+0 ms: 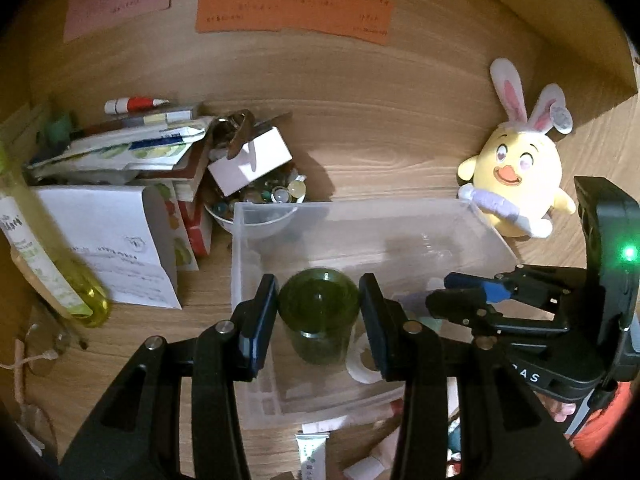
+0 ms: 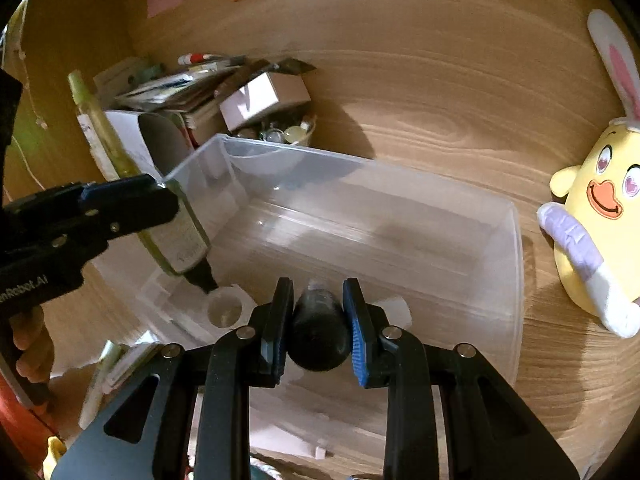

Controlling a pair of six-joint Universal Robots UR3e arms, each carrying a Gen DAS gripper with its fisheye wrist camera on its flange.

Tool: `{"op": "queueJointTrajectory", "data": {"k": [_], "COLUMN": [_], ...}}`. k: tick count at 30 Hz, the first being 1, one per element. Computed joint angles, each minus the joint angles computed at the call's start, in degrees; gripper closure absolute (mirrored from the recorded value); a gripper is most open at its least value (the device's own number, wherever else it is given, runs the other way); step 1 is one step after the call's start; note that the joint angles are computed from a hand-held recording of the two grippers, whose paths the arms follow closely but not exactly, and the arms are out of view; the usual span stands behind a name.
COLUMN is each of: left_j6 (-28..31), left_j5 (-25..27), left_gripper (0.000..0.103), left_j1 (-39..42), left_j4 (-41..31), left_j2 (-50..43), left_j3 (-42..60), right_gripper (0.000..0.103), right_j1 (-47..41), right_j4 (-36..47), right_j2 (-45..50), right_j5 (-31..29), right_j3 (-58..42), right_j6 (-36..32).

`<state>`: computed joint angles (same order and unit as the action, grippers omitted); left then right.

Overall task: Organize objects
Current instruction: 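Open both tools to release the bottle and marker into the bin, then grasp the pale green tube with the left tool while the right tool grasps the white pen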

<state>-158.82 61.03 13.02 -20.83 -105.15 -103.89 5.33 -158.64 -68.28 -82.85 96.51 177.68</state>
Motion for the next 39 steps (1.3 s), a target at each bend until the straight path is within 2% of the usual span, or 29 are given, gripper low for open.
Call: {"op": "queueJointTrajectory", "data": {"k": [5,7,12,16,17,18,19,22,27,32,39], "left_j6": [0.76,1.01,1.83,3.4,3.95,4.48,4.75,6.99,11.32,15.66,19.59], "left_j5": [-0.33,-0.49,-2.59,-3.49,-3.7,-4.06,-4.57,-5.44,-6.58,-6.69,-3.97], "left_gripper": [0.048,0.043,0.029,0.026,0.022,0.012,0.007,0.007,0.006,0.006,0.006], "left_j1": [0.12,0.36,2.38,4.63,5.3,6.37,7.25,9.98,14.04,17.37,19.2], "left_j4": [1.16,2.02,2.1,3.03,2.83,3.05,3.5,3.53,0.63,-2.38,-1.61], "left_j2": [1.74,3.08,8.24,13.24,14.5,16.37,17.65,22.06,28.2,31.93,32.82], "left_j3": [-1.79,-3.18,-7.26,-11.79,-12.86,-14.82,-16.34,-21.18,-27.85,-33.8,-41.14], "right_gripper": [0.078,0.07,0.057,0.046,0.044,0.04,0.036,0.029,0.025,0.024,0.024], "right_j1": [-0.14,0.0,0.62,0.91,0.7,0.47,0.22,-0.65,-2.76,-4.09,-3.16], "right_j4": [1.81,1.76,-1.17,-3.96,-4.86,-5.53,-6.35,-8.95,-10.44,-10.79,-11.75], "right_j2": [-0.29,-1.19,-5.58,-11.0,-13.0,-14.85,-16.77,-21.69,-28.9,-34.11,-35.5], "right_j5": [-1.21,-2.04,-4.21,-5.11,-4.83,-4.57,-4.32,-4.48,-3.74,-3.67,-4.16], "right_j3": [-0.68,-0.07,4.12,9.17,11.13,12.91,14.83,20.24,28.41,36.1,42.85], "right_j6": [-0.17,-0.28,-0.48,-0.24,-0.12,-0.04,0.08,-0.02,-0.17,0.17,-0.36]}}
